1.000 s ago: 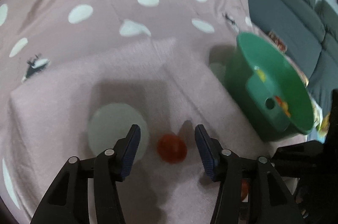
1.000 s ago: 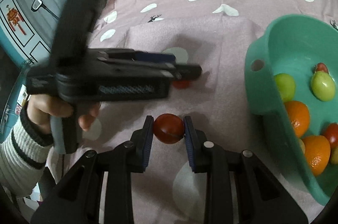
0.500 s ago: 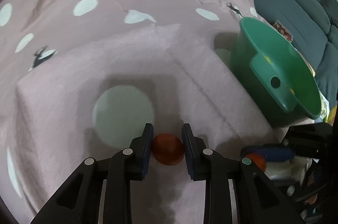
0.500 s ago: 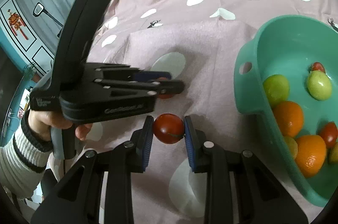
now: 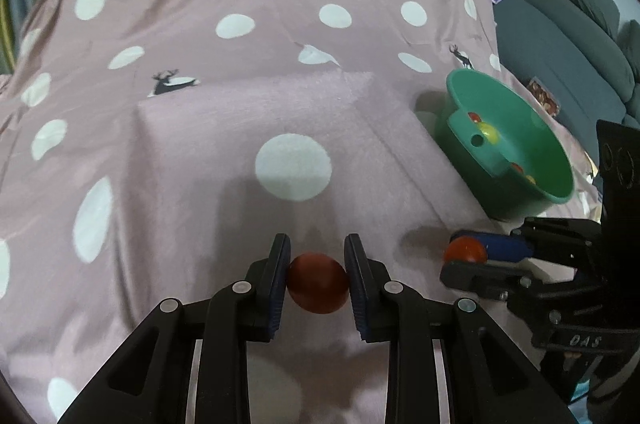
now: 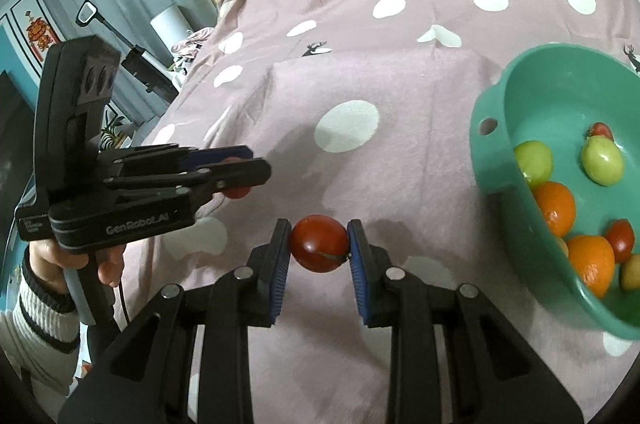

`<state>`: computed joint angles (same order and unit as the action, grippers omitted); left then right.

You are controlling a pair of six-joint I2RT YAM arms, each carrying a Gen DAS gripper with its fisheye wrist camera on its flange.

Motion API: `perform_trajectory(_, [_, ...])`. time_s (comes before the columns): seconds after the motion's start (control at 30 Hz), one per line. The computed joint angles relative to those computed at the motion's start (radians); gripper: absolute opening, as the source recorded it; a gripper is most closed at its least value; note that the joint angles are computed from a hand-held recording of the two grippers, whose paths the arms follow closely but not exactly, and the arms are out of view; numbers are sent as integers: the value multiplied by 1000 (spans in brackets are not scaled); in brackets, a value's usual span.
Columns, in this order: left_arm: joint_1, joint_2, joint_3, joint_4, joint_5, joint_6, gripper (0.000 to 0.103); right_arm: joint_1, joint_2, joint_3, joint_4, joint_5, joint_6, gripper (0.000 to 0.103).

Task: Organize fruits
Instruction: 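Lift both red tomatoes and carry them over the green basin, then lower both tomatoes into the basin and open both grippers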

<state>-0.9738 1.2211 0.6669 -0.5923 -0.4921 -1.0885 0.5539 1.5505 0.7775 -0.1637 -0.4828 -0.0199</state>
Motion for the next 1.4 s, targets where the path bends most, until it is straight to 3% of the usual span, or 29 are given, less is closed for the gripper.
perform_trajectory(0.23, [-157, 0, 66, -152, -94, -184, 28, -11, -137, -52, -44, -5, -9, 29])
perform_trajectory(0.57, [-250, 73, 184, -246, -150, -262, 28, -70, -274, -106, -83, -27, -17, 29])
perform_trajectory(0.73, [-216, 123, 251, -210, -150, -166, 28, -161, -315, -117, -100, -64, -44, 29])
perform_trajectory(1.13, [-54, 355, 491, 26, -57, 255, 28, -430, -280, -55, -114, -134, -130, 29])
perform_trajectory(1.4, [20, 531, 656, 62, 47, 396, 28, -526, -174, 0, -93, -123, -172, 29])
